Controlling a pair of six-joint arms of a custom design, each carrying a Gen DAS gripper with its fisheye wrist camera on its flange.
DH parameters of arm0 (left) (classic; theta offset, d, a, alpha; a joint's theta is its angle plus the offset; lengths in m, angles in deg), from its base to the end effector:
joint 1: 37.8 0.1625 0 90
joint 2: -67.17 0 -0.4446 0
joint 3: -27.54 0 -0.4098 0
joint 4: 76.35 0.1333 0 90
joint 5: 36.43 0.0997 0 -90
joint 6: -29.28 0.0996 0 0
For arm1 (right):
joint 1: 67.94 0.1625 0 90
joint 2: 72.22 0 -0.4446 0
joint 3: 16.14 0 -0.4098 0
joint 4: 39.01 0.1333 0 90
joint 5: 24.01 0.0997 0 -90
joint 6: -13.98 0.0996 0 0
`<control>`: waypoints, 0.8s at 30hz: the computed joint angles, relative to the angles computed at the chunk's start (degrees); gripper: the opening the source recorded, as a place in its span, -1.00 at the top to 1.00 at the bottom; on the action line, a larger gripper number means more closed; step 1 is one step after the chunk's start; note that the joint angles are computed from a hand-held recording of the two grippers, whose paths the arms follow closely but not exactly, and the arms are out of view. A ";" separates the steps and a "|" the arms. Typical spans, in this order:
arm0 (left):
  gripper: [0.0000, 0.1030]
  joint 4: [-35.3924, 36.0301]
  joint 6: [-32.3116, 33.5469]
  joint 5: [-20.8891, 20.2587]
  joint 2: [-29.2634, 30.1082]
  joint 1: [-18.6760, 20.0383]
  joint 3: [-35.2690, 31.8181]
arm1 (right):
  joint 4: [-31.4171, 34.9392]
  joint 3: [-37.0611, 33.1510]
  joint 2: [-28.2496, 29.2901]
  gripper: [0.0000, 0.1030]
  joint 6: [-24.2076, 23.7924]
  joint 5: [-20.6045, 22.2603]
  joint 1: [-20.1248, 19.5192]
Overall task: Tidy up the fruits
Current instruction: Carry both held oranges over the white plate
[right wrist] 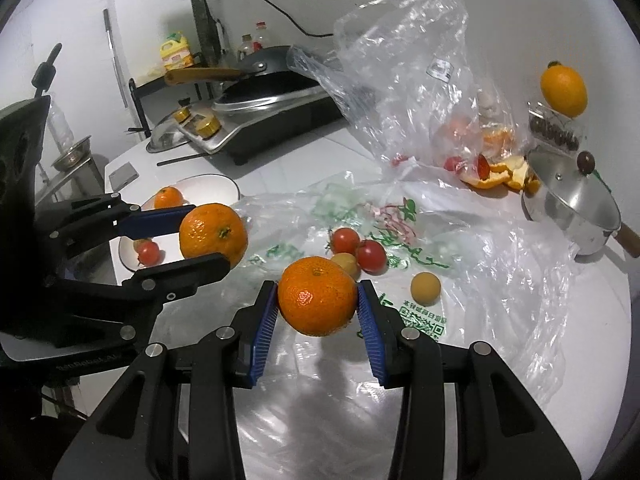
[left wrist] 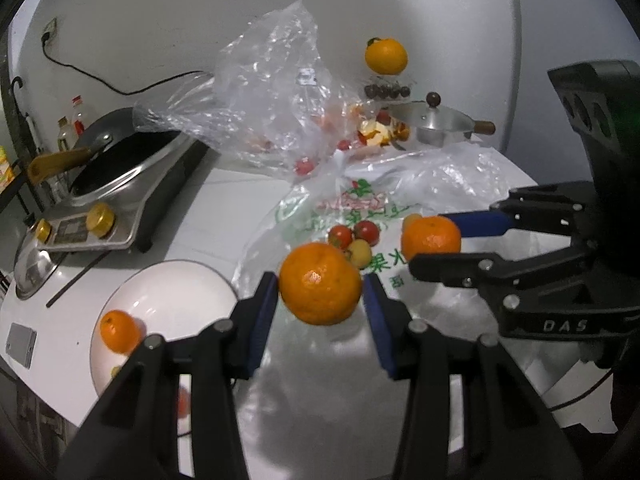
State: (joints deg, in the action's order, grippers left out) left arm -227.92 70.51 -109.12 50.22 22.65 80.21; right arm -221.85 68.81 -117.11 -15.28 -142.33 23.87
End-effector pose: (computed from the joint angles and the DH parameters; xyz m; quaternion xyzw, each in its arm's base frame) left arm -0.2968 -0.8539 0.0108 0.5306 0.8050 -0.2051 0.1684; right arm 0.1100 -0.7557 0.2389 0.1279 -0.8660 0.3667 0.3151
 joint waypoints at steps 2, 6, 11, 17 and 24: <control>0.12 -0.51 -0.14 0.01 -0.81 0.19 1.02 | -0.37 0.11 0.18 0.17 -0.53 -0.29 0.44; 0.12 -1.69 -0.38 0.10 -2.28 0.50 3.01 | -0.59 0.21 0.53 0.17 -0.78 -0.53 1.21; 0.12 -3.17 -0.72 0.16 -3.87 0.95 5.06 | -0.48 0.00 1.03 0.17 -1.11 -0.97 2.02; 0.12 -4.40 -1.21 0.14 -5.31 1.62 6.61 | 0.02 -0.91 2.04 0.17 -1.61 -1.58 3.00; 0.12 -5.18 -2.27 -0.54 -6.39 2.66 7.25 | 1.17 -2.55 3.46 0.17 -2.28 -2.93 4.16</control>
State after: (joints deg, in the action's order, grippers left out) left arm -233.10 68.24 -109.66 43.83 25.30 87.46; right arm -220.68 66.27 -113.65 -17.56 -145.26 28.03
